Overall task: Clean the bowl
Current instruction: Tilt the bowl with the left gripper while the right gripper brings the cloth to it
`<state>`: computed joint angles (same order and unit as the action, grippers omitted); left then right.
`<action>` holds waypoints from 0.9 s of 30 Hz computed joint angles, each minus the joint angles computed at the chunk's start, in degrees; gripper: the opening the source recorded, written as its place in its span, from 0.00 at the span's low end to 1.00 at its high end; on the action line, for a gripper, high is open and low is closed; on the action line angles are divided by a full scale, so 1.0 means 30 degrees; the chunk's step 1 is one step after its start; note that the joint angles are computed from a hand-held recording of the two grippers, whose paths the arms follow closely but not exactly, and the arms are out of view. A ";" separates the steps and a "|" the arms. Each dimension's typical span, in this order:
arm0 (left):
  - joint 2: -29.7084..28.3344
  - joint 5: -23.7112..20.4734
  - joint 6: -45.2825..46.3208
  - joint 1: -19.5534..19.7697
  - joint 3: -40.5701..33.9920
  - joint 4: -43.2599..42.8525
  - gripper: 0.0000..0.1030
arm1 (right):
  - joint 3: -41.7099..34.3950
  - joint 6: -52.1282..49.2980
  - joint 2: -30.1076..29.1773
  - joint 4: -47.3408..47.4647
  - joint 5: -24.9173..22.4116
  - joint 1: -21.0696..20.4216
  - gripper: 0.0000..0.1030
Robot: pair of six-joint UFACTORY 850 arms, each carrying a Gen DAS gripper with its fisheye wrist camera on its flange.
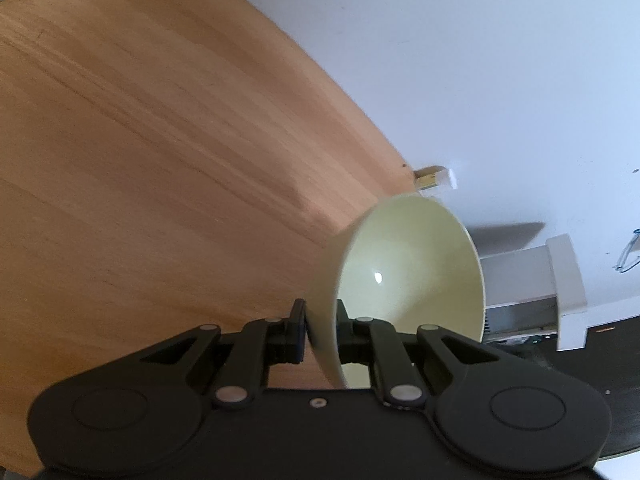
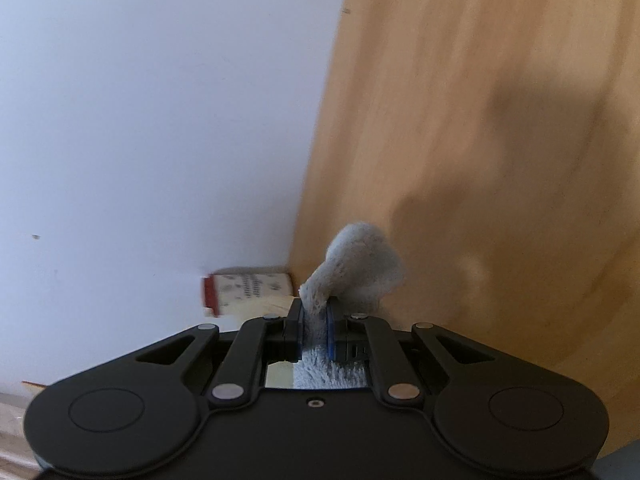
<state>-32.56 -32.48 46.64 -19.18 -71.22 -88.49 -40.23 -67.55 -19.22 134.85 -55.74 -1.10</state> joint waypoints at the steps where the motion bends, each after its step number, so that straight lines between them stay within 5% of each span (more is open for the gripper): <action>1: -0.0013 -0.0025 -0.0048 -0.0002 0.0015 -0.0020 0.10 | -0.0052 -0.0017 -0.0061 0.0093 -0.0255 -0.0040 0.11; 10: 0.0070 -0.0317 0.0399 0.0021 0.0073 0.0561 0.11 | 0.0058 0.0588 -0.0675 -0.0272 -0.1745 -0.0632 0.11; 27: 0.0152 0.0124 -0.0792 -0.0204 -0.0250 0.3350 0.10 | -0.1954 0.4634 -0.2763 -0.5864 -0.0528 -0.1263 0.13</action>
<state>-32.11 -32.11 44.26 -19.79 -71.97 -78.44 -46.09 -53.65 -27.51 117.26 -57.33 -4.89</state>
